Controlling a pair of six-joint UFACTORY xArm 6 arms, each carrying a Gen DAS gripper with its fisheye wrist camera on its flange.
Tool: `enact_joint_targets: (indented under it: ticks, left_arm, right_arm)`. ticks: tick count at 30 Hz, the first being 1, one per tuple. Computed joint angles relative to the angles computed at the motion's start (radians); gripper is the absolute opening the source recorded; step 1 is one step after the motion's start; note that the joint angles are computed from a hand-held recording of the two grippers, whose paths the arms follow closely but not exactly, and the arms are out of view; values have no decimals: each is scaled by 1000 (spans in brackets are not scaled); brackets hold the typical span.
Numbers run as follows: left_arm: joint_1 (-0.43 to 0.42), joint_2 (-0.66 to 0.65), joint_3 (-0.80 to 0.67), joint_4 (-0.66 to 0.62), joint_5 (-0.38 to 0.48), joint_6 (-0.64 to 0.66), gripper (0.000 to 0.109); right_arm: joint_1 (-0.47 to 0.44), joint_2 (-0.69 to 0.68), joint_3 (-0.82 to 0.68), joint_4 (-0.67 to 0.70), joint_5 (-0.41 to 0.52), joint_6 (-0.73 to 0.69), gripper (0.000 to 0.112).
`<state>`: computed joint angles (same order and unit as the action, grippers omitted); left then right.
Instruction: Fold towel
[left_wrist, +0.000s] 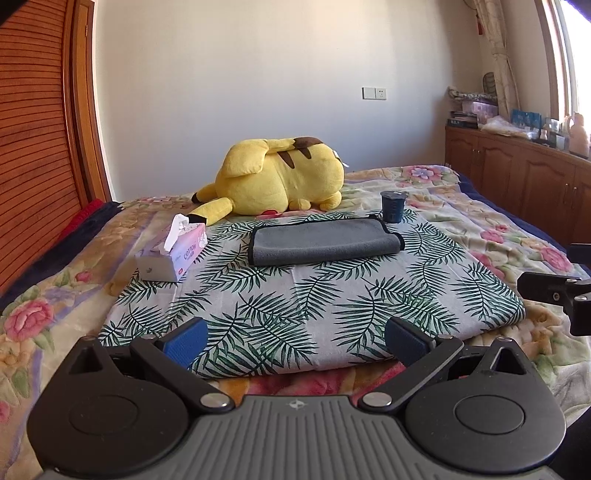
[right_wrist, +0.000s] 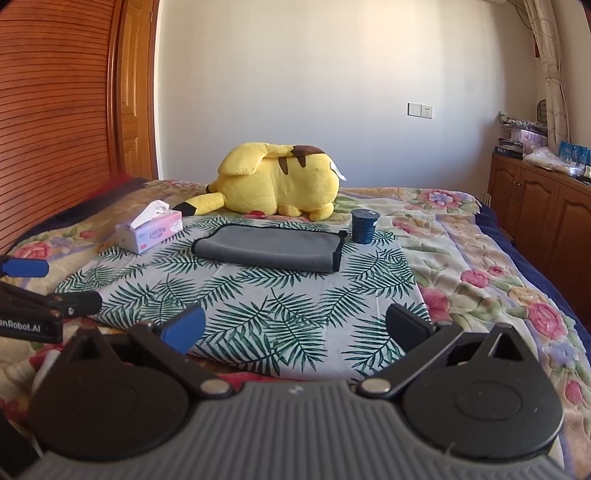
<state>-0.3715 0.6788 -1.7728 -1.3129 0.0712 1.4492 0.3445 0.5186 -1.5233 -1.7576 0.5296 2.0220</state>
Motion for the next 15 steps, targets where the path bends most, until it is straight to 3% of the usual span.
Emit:
enact_joint_targets:
  ticks: [15]
  left_arm:
    - [1, -28, -31, -449, 7, 446, 87]
  right_arm:
    - [12, -24, 36, -81, 68, 117, 103]
